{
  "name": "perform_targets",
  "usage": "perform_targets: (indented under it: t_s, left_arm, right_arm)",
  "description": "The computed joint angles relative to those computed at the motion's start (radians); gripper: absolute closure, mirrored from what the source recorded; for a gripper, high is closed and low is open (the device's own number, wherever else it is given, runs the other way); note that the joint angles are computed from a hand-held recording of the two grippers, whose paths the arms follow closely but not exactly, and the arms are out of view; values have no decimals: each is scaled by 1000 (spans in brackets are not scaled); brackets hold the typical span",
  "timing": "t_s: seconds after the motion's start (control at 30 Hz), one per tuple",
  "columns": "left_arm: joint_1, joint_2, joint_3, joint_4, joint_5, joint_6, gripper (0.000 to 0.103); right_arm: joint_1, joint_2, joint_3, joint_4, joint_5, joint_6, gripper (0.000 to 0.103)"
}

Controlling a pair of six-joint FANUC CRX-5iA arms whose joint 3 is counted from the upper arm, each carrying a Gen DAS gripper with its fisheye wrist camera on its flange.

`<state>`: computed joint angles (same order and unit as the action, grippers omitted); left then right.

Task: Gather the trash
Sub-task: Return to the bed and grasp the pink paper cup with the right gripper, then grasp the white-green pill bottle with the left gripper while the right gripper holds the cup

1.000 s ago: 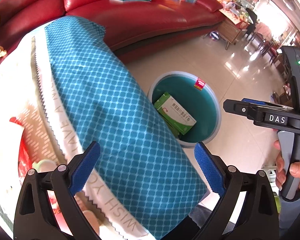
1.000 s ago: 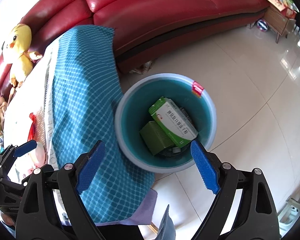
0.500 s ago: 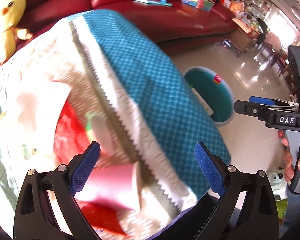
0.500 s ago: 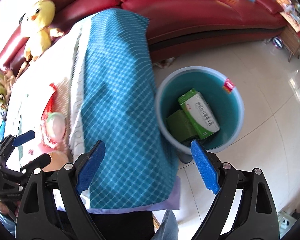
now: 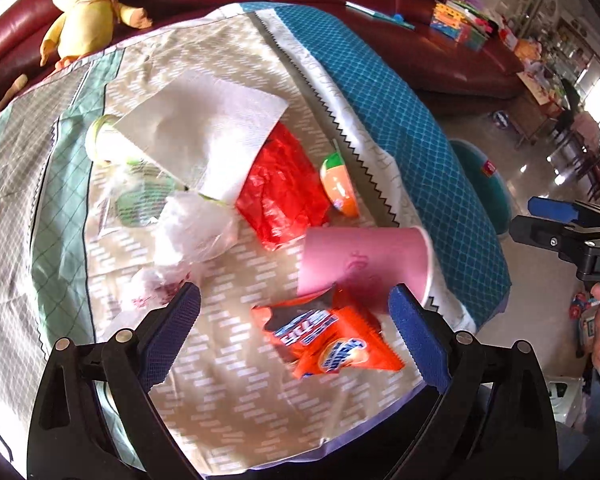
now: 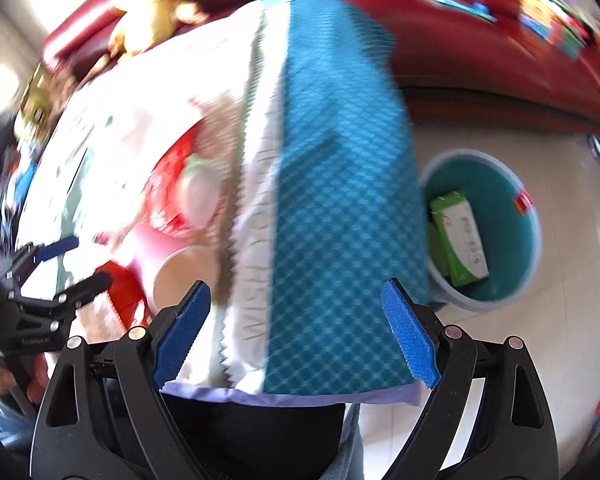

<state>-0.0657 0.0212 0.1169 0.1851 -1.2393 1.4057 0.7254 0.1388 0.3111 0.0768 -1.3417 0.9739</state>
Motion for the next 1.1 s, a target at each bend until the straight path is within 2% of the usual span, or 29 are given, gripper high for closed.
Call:
perform_targets:
  t_s: [0.2, 0.37, 0.57, 0.7, 0.77, 0.83, 0.87, 0.97, 1.1]
  left_arm:
    - [104, -69, -104, 38, 16, -57, 8]
    - [181, -82, -154, 88, 39, -70, 8]
    - [223, -69, -164, 109, 54, -76, 8]
    - [239, -65, -163, 116, 60, -81, 8]
    - [246, -69, -169, 121, 65, -89, 8]
    - [253, -72, -176, 125, 67, -98, 8]
    - [256, -72, -177, 127, 67, -102, 8]
    - [260, -65, -173, 116, 66, -102, 8]
    - [269, -56, -174, 123, 67, -106, 8]
  right_arm:
    - [56, 163, 198, -4, -133, 197, 20]
    - [84, 294, 378, -16, -238, 336, 20]
    - [121, 452, 577, -3, -397, 468, 20]
    - [146, 522, 635, 14, -474, 527, 20]
    - [154, 529, 625, 18, -476, 537, 23]
    - [156, 529, 614, 11, -469, 533, 38]
    - [152, 529, 616, -2, -470, 525, 41]
    - [150, 495, 562, -5, -421, 490, 44]
    - [117, 466, 563, -33, -387, 425, 45]
